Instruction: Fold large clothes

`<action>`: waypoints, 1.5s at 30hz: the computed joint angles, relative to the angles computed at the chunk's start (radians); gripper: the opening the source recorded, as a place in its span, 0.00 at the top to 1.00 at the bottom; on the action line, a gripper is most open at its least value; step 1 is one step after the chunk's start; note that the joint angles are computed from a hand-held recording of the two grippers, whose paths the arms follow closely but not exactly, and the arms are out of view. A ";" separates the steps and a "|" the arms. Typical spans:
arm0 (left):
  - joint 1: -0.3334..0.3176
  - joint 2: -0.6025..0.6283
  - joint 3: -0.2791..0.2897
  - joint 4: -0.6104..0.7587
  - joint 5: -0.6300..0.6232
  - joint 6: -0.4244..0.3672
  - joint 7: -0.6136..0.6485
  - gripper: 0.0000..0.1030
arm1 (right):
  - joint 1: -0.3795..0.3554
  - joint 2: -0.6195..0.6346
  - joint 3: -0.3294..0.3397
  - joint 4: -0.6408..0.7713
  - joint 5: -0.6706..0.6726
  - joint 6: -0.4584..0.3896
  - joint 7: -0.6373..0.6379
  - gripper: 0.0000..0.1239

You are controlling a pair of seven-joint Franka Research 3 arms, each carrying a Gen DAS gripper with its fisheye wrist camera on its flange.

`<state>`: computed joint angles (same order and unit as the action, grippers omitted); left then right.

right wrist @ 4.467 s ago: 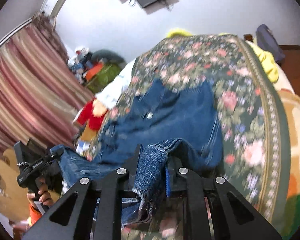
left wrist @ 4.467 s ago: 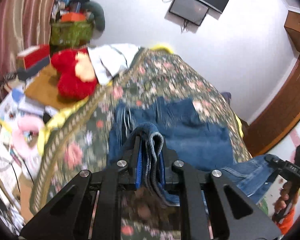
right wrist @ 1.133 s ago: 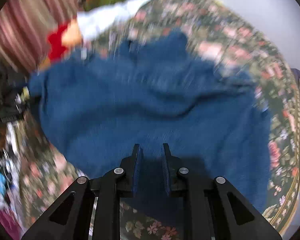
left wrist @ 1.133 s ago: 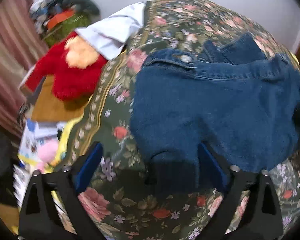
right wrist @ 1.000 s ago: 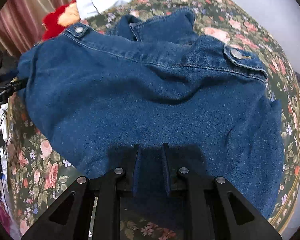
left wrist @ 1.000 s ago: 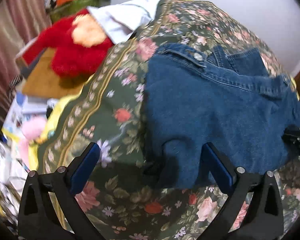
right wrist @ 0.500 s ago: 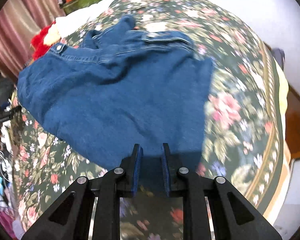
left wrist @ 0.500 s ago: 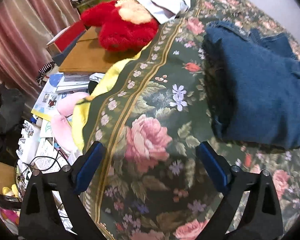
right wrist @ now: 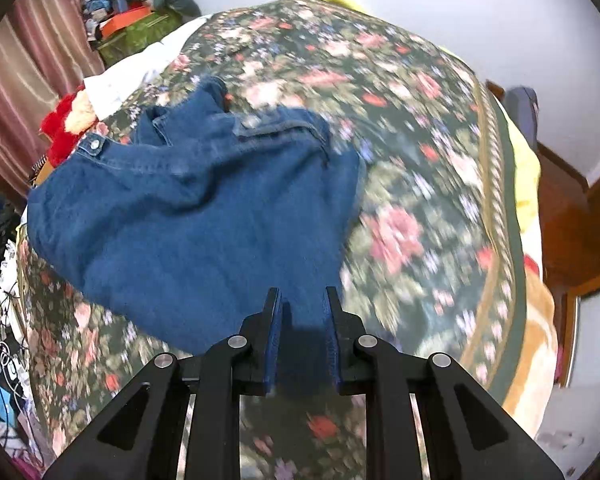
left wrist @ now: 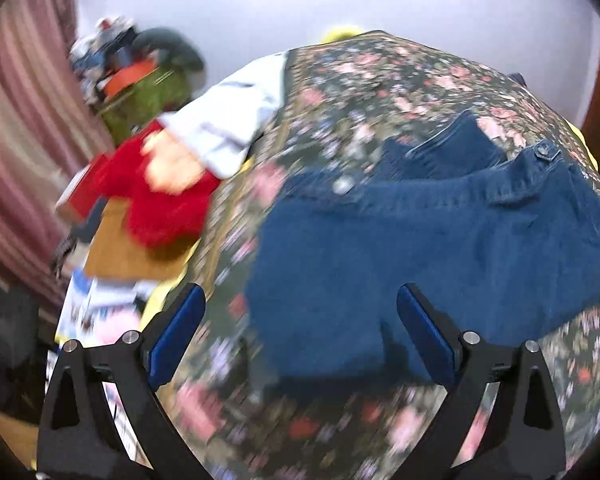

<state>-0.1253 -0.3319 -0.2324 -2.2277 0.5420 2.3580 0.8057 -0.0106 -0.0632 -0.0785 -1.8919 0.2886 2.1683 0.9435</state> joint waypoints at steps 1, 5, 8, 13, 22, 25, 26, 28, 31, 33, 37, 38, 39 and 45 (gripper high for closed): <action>0.003 0.056 -0.006 0.043 0.008 0.004 0.005 0.05 | 0.008 0.017 0.008 0.017 0.002 0.004 0.003 0.87; -0.008 0.274 0.004 0.211 0.008 -0.017 0.031 0.05 | 0.038 0.087 0.032 0.066 0.011 0.024 0.002 0.87; -0.032 0.392 0.017 0.306 0.112 -0.096 -0.028 0.05 | 0.064 0.152 0.047 0.098 -0.033 0.049 0.010 0.87; -0.039 0.456 0.072 0.346 0.133 -0.167 -0.141 0.05 | 0.066 0.201 0.048 0.093 -0.054 0.133 -0.049 0.87; -0.034 0.382 0.073 0.290 0.136 -0.194 -0.211 0.04 | 0.006 0.173 0.027 0.098 0.111 0.038 -0.119 0.87; -0.027 0.279 0.064 0.192 0.078 -0.104 -0.175 0.04 | 0.020 0.117 0.024 0.050 0.043 0.068 -0.076 0.87; -0.025 0.224 0.063 0.140 0.047 -0.057 -0.162 0.04 | 0.023 0.104 0.023 0.041 0.022 0.071 -0.063 0.87; -0.021 0.117 0.062 0.046 -0.004 0.012 -0.142 0.04 | 0.028 0.069 0.024 0.017 -0.007 0.072 -0.045 0.87; -0.019 -0.023 0.060 -0.069 -0.071 0.077 -0.131 0.04 | 0.035 0.029 0.025 -0.012 0.004 0.068 -0.048 0.87; -0.017 -0.108 0.058 -0.143 -0.111 0.112 -0.140 0.04 | 0.041 0.006 0.027 -0.025 0.013 0.056 -0.044 0.87; -0.017 -0.226 0.048 -0.265 -0.193 0.142 -0.203 0.04 | 0.060 -0.031 0.036 -0.050 0.035 0.043 -0.031 0.87; -0.025 -0.254 0.052 -0.303 -0.227 0.161 -0.228 0.04 | 0.067 -0.039 0.039 -0.056 0.043 0.039 -0.031 0.87; -0.032 -0.266 0.058 -0.325 -0.254 0.178 -0.241 0.04 | 0.073 -0.048 0.042 -0.065 0.049 0.038 -0.030 0.87; -0.196 -0.221 0.200 -0.471 -0.562 0.464 -0.225 0.04 | 0.107 -0.058 0.061 -0.107 0.026 0.026 -0.043 0.87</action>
